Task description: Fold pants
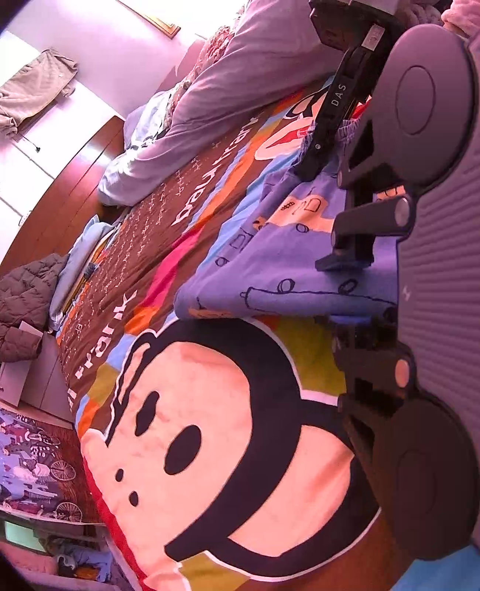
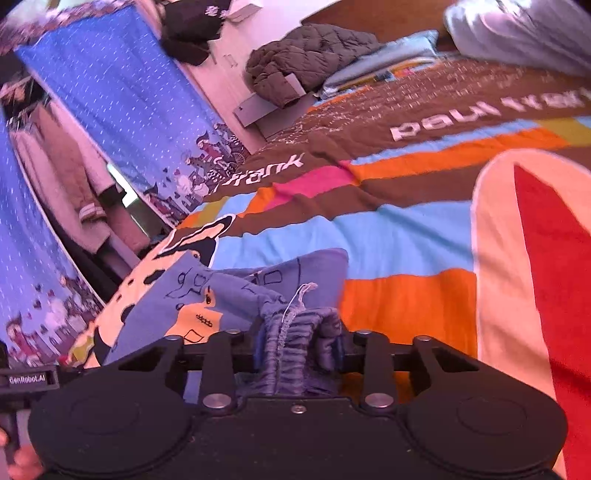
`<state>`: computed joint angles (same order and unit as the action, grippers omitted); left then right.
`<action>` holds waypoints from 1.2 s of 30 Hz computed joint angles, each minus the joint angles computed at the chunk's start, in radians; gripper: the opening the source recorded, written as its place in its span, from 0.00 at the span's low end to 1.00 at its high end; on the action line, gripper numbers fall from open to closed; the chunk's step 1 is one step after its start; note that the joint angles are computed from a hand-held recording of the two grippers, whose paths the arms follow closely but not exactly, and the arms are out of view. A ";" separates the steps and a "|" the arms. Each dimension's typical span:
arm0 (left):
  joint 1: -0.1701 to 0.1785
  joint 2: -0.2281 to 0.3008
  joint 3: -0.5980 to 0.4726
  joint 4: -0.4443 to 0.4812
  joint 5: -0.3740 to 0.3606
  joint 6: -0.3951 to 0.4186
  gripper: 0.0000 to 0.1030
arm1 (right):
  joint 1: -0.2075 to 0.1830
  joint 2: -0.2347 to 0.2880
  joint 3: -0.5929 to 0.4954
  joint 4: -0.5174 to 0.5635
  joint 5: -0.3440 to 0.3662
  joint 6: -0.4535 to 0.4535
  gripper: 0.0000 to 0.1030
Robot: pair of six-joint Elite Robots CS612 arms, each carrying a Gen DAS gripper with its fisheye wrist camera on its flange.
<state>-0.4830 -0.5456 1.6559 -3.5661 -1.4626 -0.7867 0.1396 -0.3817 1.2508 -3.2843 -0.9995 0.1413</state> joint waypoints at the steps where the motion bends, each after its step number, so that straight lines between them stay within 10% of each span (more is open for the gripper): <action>1: -0.001 -0.002 0.000 -0.002 0.003 0.006 0.20 | 0.002 -0.002 0.002 -0.007 -0.005 -0.012 0.27; 16: 0.022 0.024 -0.145 0.007 0.101 0.179 0.18 | 0.021 0.043 -0.174 -0.089 -0.023 -0.094 0.19; 22: 0.039 0.072 -0.177 0.101 0.084 0.119 0.23 | 0.039 0.110 -0.286 0.137 -0.088 -0.105 0.20; 28: 0.038 0.069 -0.163 0.092 0.087 0.102 0.37 | 0.043 0.121 -0.294 0.145 -0.112 -0.079 0.30; 34: 0.010 0.023 -0.125 0.145 0.214 0.130 0.91 | 0.047 0.082 -0.231 0.101 -0.140 -0.093 0.63; 36: -0.002 0.005 -0.106 0.143 0.257 0.130 0.93 | 0.048 0.054 -0.185 0.064 -0.149 -0.101 0.73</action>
<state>-0.4853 -0.5403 1.5503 -3.4235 -1.2055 -0.6570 0.1871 -0.3274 1.0662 -3.2203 -1.1480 0.0400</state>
